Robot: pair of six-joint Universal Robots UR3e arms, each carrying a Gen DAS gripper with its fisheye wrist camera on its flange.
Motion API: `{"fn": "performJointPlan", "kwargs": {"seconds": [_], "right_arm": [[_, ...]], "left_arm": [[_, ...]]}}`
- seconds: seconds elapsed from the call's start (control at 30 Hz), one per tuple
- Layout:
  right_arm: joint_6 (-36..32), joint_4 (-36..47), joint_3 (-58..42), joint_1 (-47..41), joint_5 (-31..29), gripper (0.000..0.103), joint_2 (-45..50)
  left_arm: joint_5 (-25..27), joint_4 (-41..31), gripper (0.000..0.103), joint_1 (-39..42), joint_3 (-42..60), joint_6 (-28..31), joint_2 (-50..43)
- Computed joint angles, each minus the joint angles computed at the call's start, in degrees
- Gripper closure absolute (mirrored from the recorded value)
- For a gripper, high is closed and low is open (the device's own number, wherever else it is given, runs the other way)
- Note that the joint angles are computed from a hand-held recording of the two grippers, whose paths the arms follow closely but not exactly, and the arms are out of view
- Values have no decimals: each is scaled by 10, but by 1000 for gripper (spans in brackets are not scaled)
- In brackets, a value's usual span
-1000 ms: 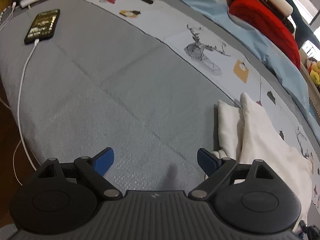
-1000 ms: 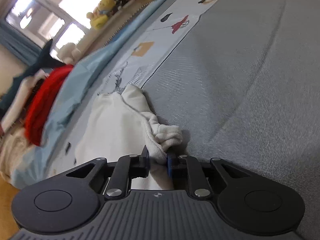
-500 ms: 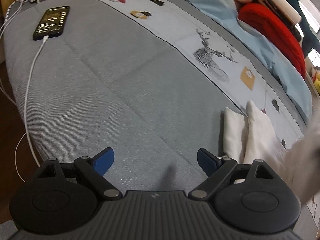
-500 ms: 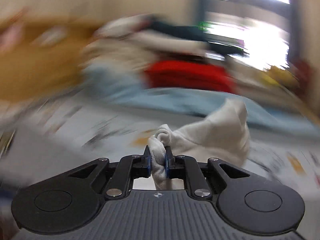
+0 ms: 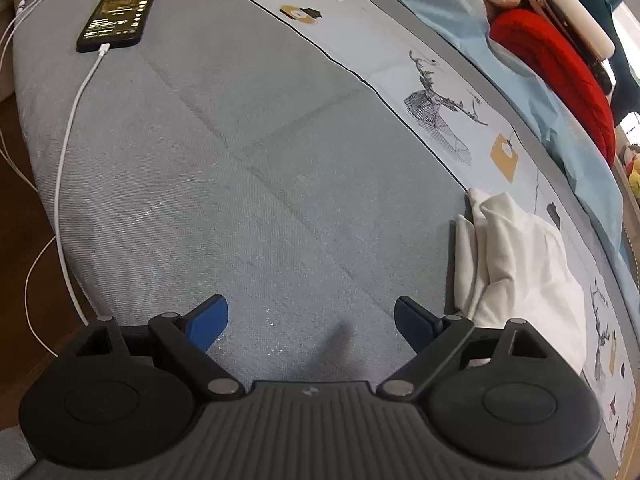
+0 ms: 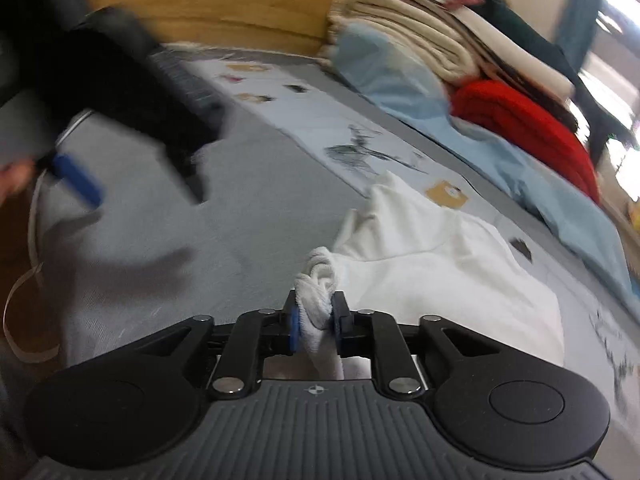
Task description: Fold small clothes
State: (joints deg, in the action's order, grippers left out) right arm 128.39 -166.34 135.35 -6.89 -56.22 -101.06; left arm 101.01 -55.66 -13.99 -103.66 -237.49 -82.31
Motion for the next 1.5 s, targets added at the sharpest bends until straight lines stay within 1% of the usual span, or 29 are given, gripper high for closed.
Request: {"fn": "performJointPlan", "kwargs": {"seconds": [0.03, 0.07, 0.1, 0.13, 0.17, 0.2, 0.23, 0.27, 0.3, 0.37, 0.43, 0.47, 0.5, 0.53, 0.57, 0.6, 0.67, 0.73, 0.8, 0.83, 0.87, 0.9, 0.97, 1.03, 1.1, 1.13, 1.33, 1.43, 1.5], "right_arm": [[-35, 45, 0, -5, 11, 70, -16], [-65, 109, -10, -8, 17, 61, -33], [-79, 142, -13, -9, 18, 55, -41], [-88, 161, -7, -15, 23, 54, -53], [-98, 190, -6, -21, 28, 52, -66], [-109, 235, -15, -30, 34, 52, -82], [-129, 312, -33, -47, 48, 53, -106], [-163, 432, -70, -75, 68, 57, -127], [-194, 529, -104, -102, 85, 58, -138], [-256, 662, -129, -183, 121, 58, -192], [-317, 741, -135, -286, 161, 57, -252], [-329, 753, -135, -327, 175, 56, -265], [-312, 719, -125, -360, 180, 55, -272], [-281, 657, -112, -369, 174, 55, -259], [-245, 591, -107, -367, 156, 55, -232], [-220, 546, -104, -362, 143, 56, -208], [-200, 500, -105, -354, 121, 56, -163], [-182, 449, -97, -324, 85, 56, -121], [-202, 459, -94, -303, 50, 53, -107], [-209, 447, -80, -301, 48, 53, -114], [-230, 458, -70, -310, 56, 53, -134], [-245, 483, -75, -318, 65, 53, -147], [-267, 563, -118, -340, 81, 53, -148], [-299, 636, -156, -373, 108, 51, -148], [-347, 712, -182, -416, 140, 42, -166], [-342, 712, -190, -418, 148, 40, -159], [-215, 637, -261, -379, 154, 35, -44], [-118, 570, -327, -335, 145, 30, 50], [-58, 526, -387, -303, 138, 26, 116]], "left_arm": [[2, -1, 10, -4, 4, 0, -4], [2, -2, 10, -6, 6, 2, -7], [1, -2, 10, -9, 10, 3, -10], [0, -3, 10, -11, 13, 3, -13], [-3, -2, 10, -13, 17, 3, -18], [-5, 0, 10, -16, 21, 7, -21], [-6, 0, 10, -19, 25, 10, -25], [-4, 0, 10, -24, 30, 12, -30], [0, 2, 10, -30, 36, 14, -35], [5, 4, 10, -43, 48, 23, -45], [5, 12, 10, -57, 54, 28, -52], [4, 17, 10, -65, 57, 28, -56], [0, 23, 10, -73, 59, 25, -61], [-3, 32, 10, -80, 60, 20, -64], [-7, 42, 10, -88, 60, 13, -69], [-11, 51, 10, -96, 61, 6, -75], [-14, 63, 10, -112, 72, -10, -94], [-7, 59, 10, -128, 97, -20, -123], [6, 4, 10, -144, 156, -24, -171], [8, -23, 10, -148, 182, -27, -191], [7, -37, 10, -152, 192, -36, -200], [4, -36, 10, -153, 193, -43, -203], [13, -35, 10, -165, 200, -51, -208], [26, -38, 10, -176, 210, -52, -212], [37, -39, 10, -188, 219, -58, -218], [39, -38, 10, -189, 220, -58, -220], [45, -38, 10, -194, 238, -58, -233], [33, -32, 10, -189, 243, -63, -240], [18, -13, 10, -183, 223, -69, -231]]}}
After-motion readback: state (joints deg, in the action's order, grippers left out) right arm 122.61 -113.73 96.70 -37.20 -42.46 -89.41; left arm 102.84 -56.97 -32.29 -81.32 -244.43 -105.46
